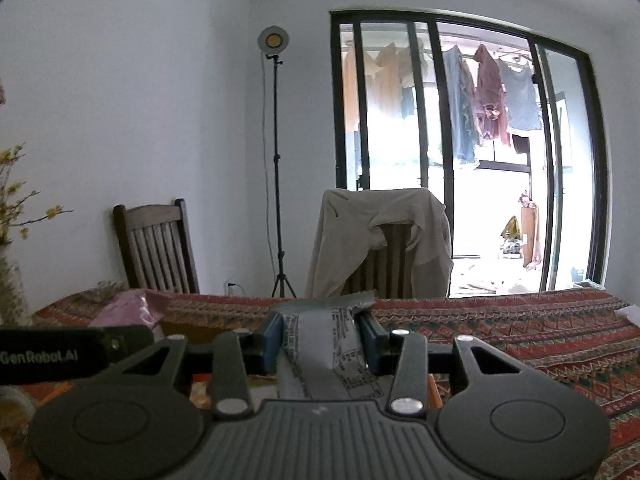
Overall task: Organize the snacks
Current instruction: 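Carry the pink packet and white wrapper up over the cardboard box, then open both tools to drop the pink packet and wrapper into the box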
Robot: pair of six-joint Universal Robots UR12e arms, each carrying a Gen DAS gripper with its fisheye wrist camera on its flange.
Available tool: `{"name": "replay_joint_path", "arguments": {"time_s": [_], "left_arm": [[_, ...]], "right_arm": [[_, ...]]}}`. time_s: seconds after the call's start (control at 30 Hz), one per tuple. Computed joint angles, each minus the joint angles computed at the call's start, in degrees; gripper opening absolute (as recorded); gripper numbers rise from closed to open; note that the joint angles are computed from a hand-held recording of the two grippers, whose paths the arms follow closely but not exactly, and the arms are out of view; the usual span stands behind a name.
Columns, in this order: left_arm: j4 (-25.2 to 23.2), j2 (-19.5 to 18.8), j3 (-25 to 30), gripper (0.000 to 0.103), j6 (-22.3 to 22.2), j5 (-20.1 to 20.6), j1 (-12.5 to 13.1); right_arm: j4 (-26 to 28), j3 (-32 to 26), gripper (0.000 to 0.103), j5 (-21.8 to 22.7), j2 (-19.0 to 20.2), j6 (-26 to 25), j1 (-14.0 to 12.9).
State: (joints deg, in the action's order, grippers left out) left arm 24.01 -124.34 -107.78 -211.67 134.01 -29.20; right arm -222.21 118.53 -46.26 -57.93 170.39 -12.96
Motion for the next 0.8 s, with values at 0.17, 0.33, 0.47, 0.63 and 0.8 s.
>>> {"name": "replay_joint_path", "arguments": {"time_s": [0.17,0.33,0.47,0.63,0.8], "left_arm": [[0.5,-1.6,0.4,0.062,2.6,1.7,0.3],[1.6,-1.9,-0.2,0.062,2.2,1.1,0.7],[3.9,-2.7,0.2,0.062,4.0,1.0,0.5],[5.7,-3.7,0.5,0.062,5.9,1.4,0.2],[5.0,-3.8,0.8,0.062,5.5,1.8,0.2]], "right_arm": [[-2.3,-0.9,0.041,0.9,2.1,2.0,-0.5],[-5.0,-0.2,0.041,1.8,2.7,2.4,-1.1],[-3.9,0.0,0.041,2.5,2.7,1.1,-1.0],[-3.5,0.0,0.041,2.2,2.9,0.3,-0.7],[-2.9,0.1,0.041,1.5,3.0,0.0,-0.5]]}}
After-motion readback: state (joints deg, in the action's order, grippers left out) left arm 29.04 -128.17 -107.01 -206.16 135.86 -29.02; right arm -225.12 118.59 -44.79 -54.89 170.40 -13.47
